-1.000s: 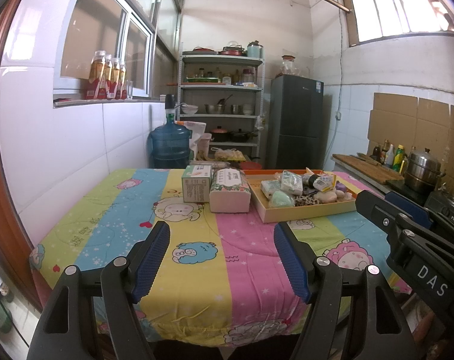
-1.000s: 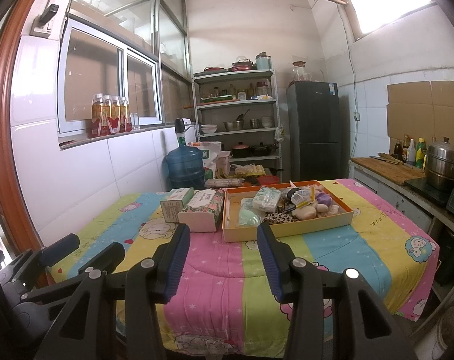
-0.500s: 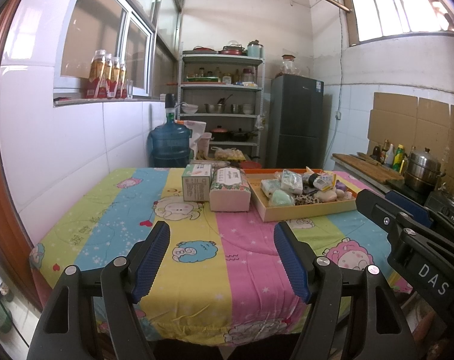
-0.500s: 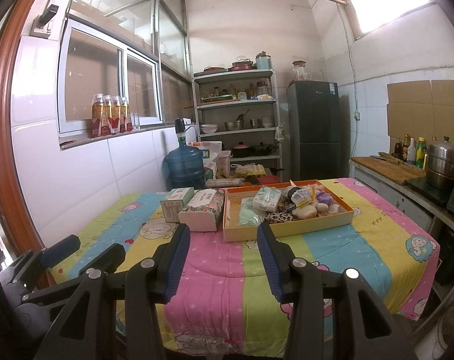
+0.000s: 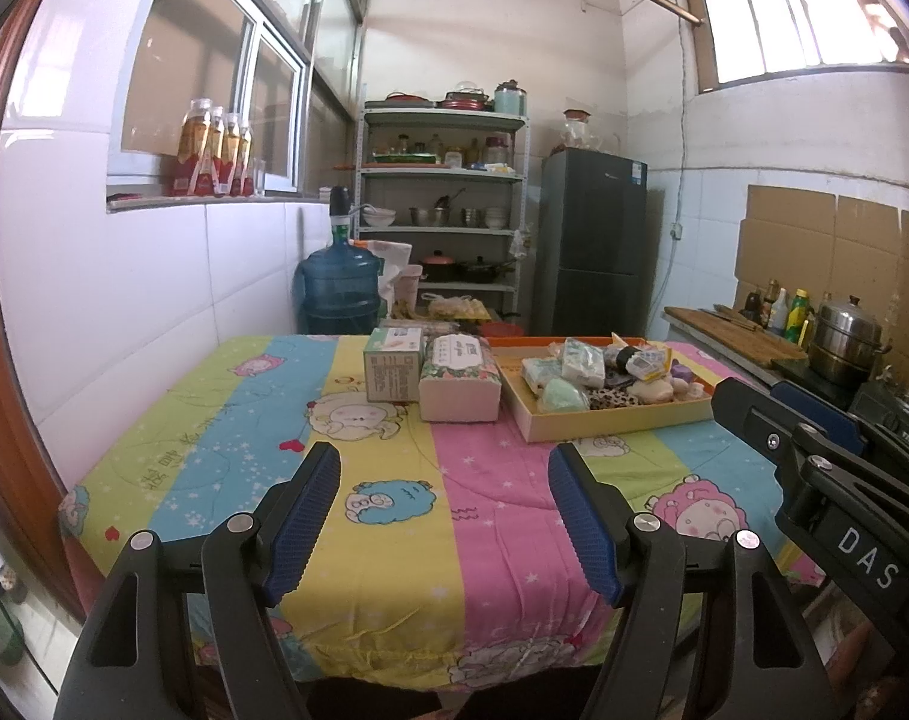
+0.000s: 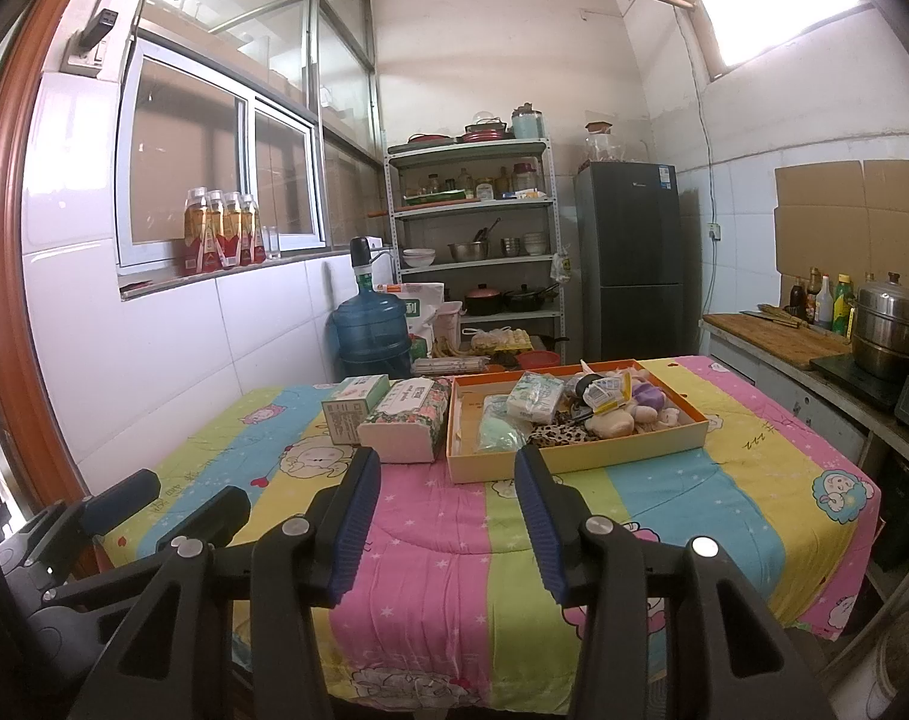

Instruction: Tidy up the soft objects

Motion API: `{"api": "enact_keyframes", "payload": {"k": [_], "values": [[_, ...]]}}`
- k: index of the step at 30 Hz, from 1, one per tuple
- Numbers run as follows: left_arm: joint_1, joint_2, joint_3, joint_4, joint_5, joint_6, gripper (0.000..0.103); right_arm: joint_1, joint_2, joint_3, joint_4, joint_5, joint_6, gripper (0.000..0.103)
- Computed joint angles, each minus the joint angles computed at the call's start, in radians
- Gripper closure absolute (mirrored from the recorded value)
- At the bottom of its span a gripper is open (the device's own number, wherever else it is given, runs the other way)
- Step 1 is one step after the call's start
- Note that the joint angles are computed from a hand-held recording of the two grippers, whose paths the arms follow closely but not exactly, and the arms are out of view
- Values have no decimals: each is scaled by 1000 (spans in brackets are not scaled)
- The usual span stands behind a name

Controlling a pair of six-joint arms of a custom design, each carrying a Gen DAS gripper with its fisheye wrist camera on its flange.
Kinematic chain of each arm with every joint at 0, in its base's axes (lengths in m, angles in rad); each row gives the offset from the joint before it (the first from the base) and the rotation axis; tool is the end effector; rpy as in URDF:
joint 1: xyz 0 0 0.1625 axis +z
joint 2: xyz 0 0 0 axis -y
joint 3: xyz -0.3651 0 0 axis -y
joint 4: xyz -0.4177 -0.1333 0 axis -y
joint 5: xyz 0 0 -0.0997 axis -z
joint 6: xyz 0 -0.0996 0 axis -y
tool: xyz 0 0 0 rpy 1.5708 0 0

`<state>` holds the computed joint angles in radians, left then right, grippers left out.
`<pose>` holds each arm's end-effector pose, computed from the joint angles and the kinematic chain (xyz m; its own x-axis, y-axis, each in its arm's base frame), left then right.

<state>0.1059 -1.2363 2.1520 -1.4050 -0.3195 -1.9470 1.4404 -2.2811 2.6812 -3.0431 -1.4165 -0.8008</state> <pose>-0.3673 -0.2682 0.0734 -0.7286 -0.1935 -0.6570 0.5724 0.3546 -0.7393 0.1108 -0.2977 0.3171 -0.7389 -0.3441 0.5794 -0.6727 0.3262 -0.6641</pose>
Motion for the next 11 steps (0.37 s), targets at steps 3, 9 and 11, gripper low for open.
{"api": "enact_keyframes", "payload": {"k": [3, 9, 11], "values": [[-5, -2, 5, -15, 0, 13, 29, 2, -2, 1, 1, -2, 2, 57], [-14, 11, -14, 61, 1, -51, 29, -1, 0, 1, -1, 0, 0, 57], [-12, 5, -9, 53, 4, -45, 29, -2, -1, 1, 0, 2, 0, 57]]}}
